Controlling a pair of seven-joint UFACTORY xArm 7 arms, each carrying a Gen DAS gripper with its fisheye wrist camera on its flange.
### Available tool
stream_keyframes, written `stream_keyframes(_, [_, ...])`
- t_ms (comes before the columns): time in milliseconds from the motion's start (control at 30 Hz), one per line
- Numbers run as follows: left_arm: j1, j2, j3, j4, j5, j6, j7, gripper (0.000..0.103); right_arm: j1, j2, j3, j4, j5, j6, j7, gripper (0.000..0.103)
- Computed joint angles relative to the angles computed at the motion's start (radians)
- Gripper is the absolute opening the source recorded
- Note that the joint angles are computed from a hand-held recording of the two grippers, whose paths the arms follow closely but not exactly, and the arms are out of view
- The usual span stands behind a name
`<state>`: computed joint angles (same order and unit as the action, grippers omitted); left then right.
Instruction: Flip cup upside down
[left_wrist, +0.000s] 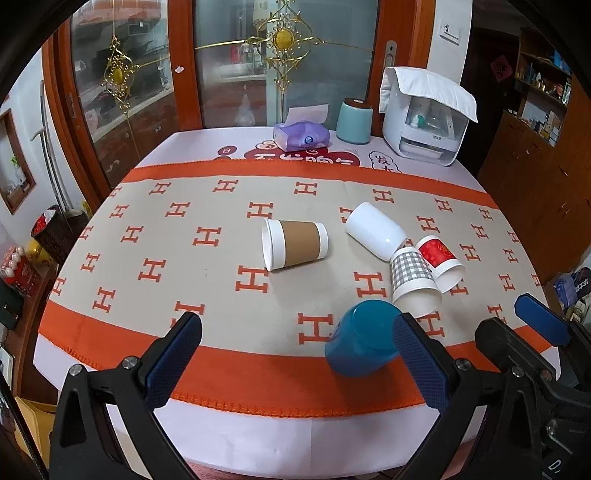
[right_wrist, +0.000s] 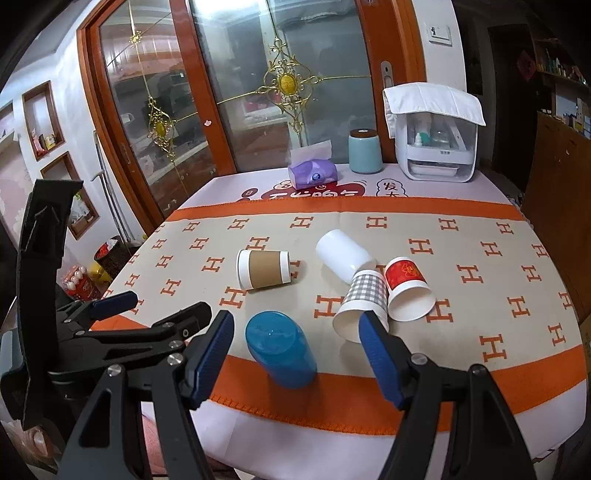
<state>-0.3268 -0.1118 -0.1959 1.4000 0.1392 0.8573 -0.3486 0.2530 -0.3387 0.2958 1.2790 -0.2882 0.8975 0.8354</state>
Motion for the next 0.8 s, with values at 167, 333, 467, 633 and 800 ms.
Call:
stream_keyframes(167, [-0.001,0.008,-0.001,0.006,0.011,0.007,-0.005,0.102,0.001,0.006,-0.001,0.001,0.001,-0.004,0.009,0.071])
stream_keyframes(333, [-0.003,0.015,0.001,0.013,0.0,0.013,-0.001,0.102,0.002,0.01,-0.004,0.007,0.005,0.003,0.006,0.071])
stream_keyframes(467, [-0.004,0.014,0.003,0.011,-0.003,0.012,0.001,0.102,0.002,0.01,-0.005,0.006,0.003,0.002,0.009,0.071])
stream_keyframes(633, [-0.005,0.015,0.002,0.011,0.0,0.014,0.0,0.102,0.003,0.009,-0.008,0.006,0.008,0.003,0.008,0.071])
stream_keyframes(800, [-0.005,0.015,0.002,0.011,-0.002,0.013,-0.001,0.102,0.002,0.008,-0.008,0.004,0.008,0.001,0.006,0.071])
